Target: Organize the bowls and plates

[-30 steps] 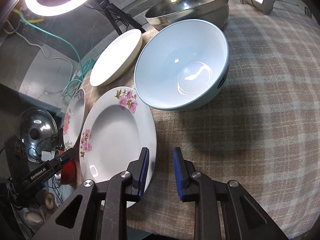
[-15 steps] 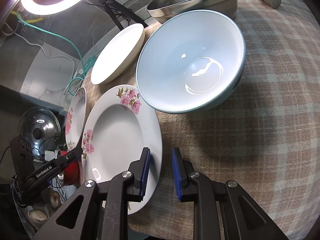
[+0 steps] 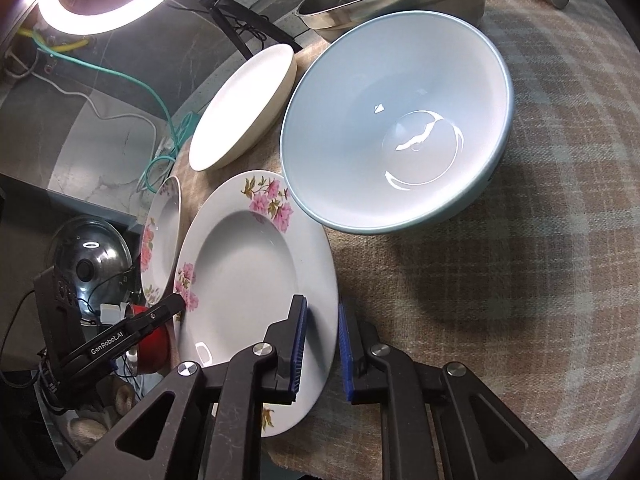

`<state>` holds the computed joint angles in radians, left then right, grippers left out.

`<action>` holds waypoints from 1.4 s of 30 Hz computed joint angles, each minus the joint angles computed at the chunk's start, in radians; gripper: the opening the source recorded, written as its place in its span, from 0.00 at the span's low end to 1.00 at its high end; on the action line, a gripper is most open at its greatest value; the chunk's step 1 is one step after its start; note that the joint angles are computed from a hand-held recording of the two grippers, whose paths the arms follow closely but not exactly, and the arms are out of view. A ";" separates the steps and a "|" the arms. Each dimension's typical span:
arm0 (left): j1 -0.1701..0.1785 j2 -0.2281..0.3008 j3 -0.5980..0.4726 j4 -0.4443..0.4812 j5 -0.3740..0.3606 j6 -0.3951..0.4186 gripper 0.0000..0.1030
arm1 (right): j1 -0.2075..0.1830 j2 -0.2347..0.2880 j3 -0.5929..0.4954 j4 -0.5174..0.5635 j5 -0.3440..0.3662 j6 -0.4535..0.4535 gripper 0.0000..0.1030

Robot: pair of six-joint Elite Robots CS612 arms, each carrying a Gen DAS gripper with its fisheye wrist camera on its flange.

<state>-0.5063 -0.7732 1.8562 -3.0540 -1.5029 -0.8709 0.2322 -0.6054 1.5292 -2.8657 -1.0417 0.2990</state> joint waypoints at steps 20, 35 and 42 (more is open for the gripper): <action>-0.017 -0.008 0.009 0.007 0.019 0.002 0.17 | -0.001 -0.016 0.020 0.014 -0.020 -0.016 0.14; -0.029 -0.012 0.015 0.007 0.011 0.018 0.17 | -0.006 -0.030 0.040 0.021 -0.032 -0.028 0.14; -0.031 -0.013 0.015 0.012 0.009 0.026 0.17 | -0.008 -0.036 0.052 0.024 -0.036 -0.036 0.15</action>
<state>-0.5374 -0.7865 1.8717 -3.0421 -1.4937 -0.8454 0.2243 -0.6414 1.5808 -2.8420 -1.0772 0.2630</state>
